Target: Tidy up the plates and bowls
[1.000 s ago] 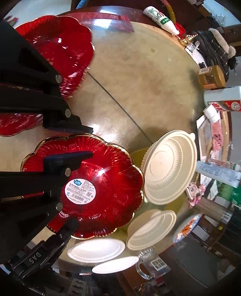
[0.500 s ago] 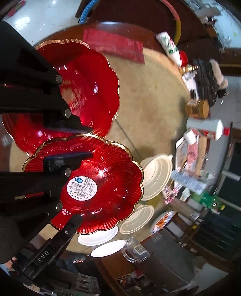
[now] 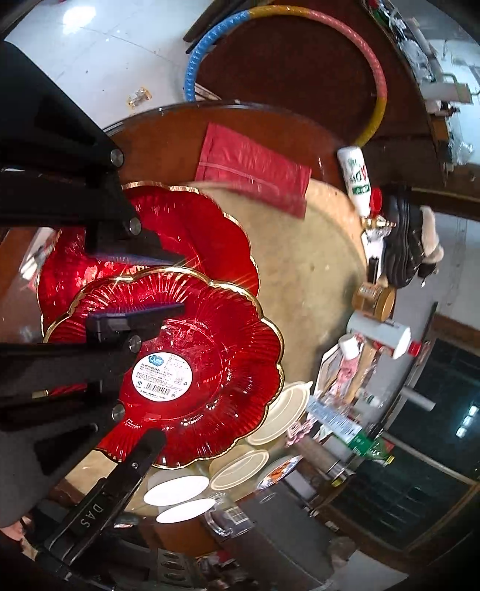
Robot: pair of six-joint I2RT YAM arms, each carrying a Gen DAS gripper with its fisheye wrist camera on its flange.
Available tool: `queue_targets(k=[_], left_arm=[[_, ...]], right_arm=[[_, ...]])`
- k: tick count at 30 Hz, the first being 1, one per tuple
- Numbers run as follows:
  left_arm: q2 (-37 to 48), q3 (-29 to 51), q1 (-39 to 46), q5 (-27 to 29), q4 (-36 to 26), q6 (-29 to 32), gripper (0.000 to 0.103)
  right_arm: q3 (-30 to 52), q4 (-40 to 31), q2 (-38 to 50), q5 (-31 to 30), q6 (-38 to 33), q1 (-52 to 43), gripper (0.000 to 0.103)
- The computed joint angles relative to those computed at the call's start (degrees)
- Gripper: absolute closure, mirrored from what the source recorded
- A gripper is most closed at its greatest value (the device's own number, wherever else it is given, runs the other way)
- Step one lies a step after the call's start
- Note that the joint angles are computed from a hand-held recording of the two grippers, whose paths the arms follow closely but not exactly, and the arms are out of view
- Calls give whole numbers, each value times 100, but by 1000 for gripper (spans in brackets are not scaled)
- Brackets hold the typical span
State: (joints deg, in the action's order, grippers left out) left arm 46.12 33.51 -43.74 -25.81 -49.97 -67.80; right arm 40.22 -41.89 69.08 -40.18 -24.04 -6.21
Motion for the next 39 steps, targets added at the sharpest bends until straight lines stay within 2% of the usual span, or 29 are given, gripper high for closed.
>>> queue_targets(k=[6, 19, 24, 39], left_arm=[[-214, -295, -458, -334, -238, -701, 87], [125, -415, -1240, -936, -568, -1878, 87], [271, -424, -1332, -961, -623, -2064, 87], [551, -458, -1300, -870, -435, -2024, 87]], right_arm=[[-201, 364, -56, 231, 277, 385, 93], [-492, 894, -119, 367, 416, 647, 93], [-581, 1079, -137, 422, 462, 726, 93], [-625, 1588, 241, 620, 639, 863, 93]])
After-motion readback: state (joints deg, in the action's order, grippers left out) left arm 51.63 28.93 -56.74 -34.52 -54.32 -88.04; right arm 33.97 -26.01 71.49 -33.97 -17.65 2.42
